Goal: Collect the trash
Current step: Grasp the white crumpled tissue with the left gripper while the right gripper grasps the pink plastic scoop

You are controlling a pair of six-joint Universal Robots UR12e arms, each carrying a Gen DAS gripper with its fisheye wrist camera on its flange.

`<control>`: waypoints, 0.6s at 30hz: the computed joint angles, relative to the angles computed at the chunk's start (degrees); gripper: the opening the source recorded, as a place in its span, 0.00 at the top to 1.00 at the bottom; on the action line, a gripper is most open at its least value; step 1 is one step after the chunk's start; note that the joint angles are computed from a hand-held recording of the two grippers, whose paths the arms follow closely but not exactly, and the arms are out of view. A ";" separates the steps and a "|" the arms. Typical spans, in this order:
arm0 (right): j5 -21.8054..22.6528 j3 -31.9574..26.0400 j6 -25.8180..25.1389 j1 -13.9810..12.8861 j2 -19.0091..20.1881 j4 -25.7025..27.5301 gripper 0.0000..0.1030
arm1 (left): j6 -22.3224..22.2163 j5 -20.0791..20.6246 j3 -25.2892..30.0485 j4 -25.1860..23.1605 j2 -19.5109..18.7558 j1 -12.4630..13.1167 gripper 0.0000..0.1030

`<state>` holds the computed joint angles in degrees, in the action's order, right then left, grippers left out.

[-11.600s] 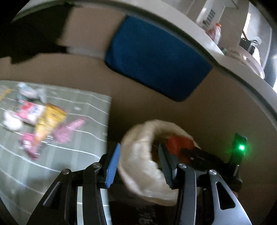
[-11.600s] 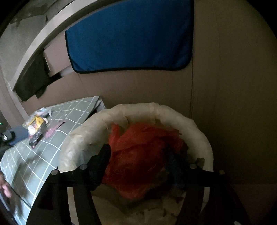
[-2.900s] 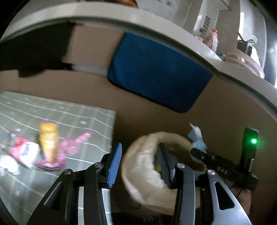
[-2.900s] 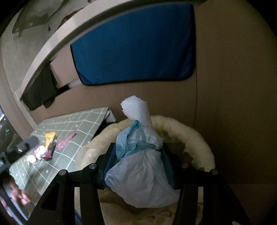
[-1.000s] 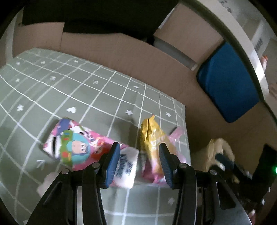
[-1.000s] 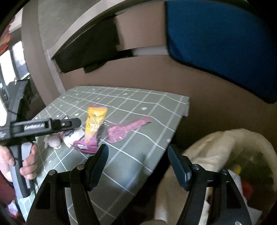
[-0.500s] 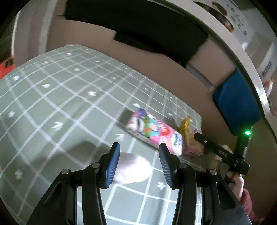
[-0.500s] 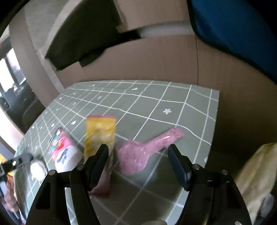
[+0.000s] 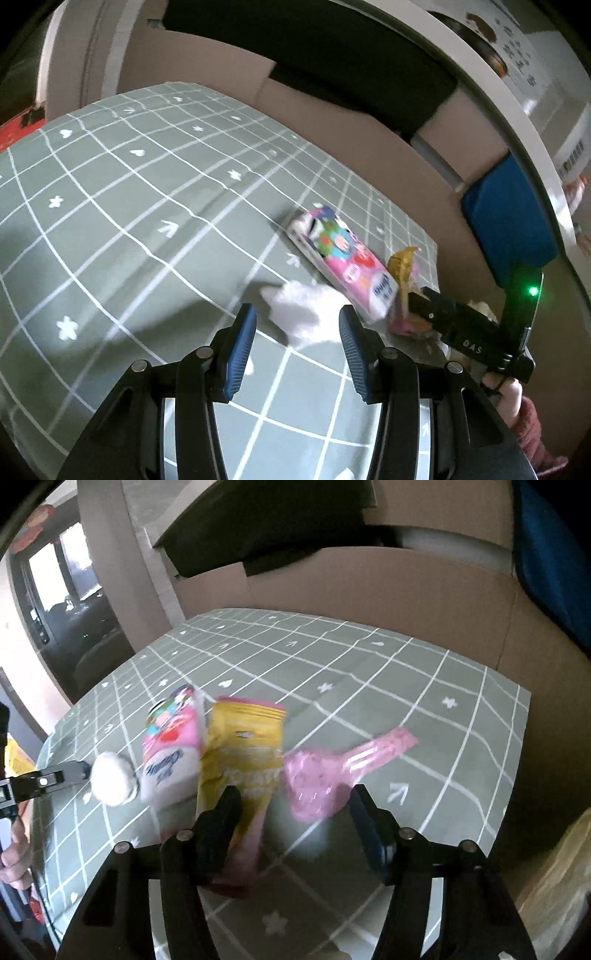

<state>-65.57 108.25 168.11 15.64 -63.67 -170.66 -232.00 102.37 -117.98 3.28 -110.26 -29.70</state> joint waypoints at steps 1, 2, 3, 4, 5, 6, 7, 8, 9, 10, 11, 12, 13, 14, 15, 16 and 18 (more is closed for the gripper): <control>0.62 0.57 -0.03 -0.24 -0.34 -0.08 0.40 | 0.20 0.24 0.37 -0.32 -0.24 -0.23 0.54; 0.99 0.91 -0.18 -0.38 -0.54 -0.06 0.39 | 0.36 0.70 0.99 -0.84 -0.59 -0.52 0.54; 1.20 1.02 -0.43 -0.44 -0.64 0.11 0.38 | 0.50 0.96 1.51 -1.22 -0.89 -0.62 0.54; 1.22 1.14 -0.78 -0.45 -0.76 0.31 0.37 | 0.61 1.42 2.17 -1.80 -1.27 -0.81 0.54; 1.02 1.22 -1.29 -0.37 -0.90 0.59 0.37 | 0.70 2.22 3.01 -2.94 -1.66 -1.05 0.54; 0.69 1.34 -1.77 -0.30 -1.05 0.74 0.37 | 0.64 3.20 3.85 -4.71 -1.98 -1.25 0.54; 0.34 1.39 -2.04 -0.22 -1.15 0.76 0.36 | 0.24 4.31 4.72 -7.01 -2.23 -1.44 0.54; -0.03 1.57 -2.03 -0.15 -1.24 0.52 0.36 | -0.45 5.26 5.63 -9.25 -2.57 -1.61 0.54; -0.33 1.77 -1.95 -0.11 -1.34 0.24 0.36 | -1.36 5.59 6.18 -10.20 -2.93 -1.65 0.54; -0.29 1.88 -1.80 -0.16 -1.40 0.17 0.35 | -2.00 6.17 6.37 -9.91 -3.18 -1.76 0.54; 0.42 1.92 -1.33 -0.35 -1.43 0.31 0.34 | -2.83 6.91 6.77 -10.50 -3.36 -1.93 0.54; 1.55 1.80 -0.80 -0.67 -1.32 0.63 0.32 | -3.19 7.15 6.94 -10.67 -3.47 -1.95 0.54; 3.46 1.76 -0.25 -1.20 -1.31 1.24 0.29 | -3.52 7.38 7.02 -10.68 -3.58 -1.98 0.54; 6.03 1.51 -0.34 -1.89 -1.25 2.63 0.27 | -3.83 7.61 7.07 -10.68 -3.64 -2.03 0.56; 8.08 1.11 -1.21 -2.45 -1.34 4.91 0.26 | -3.79 7.52 7.05 -10.37 -3.67 -2.04 0.61; 8.93 0.86 -2.08 -2.69 -1.53 6.68 0.26 | -3.07 6.89 6.92 -9.48 -3.68 -1.95 0.70; 10.62 0.65 -3.60 -3.24 -2.01 9.69 0.26 | -1.78 6.55 6.64 -8.62 -3.44 -2.01 0.77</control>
<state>-54.95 108.90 164.52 12.40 -65.68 -160.97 -233.79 108.93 -111.34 -5.35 -113.69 -31.71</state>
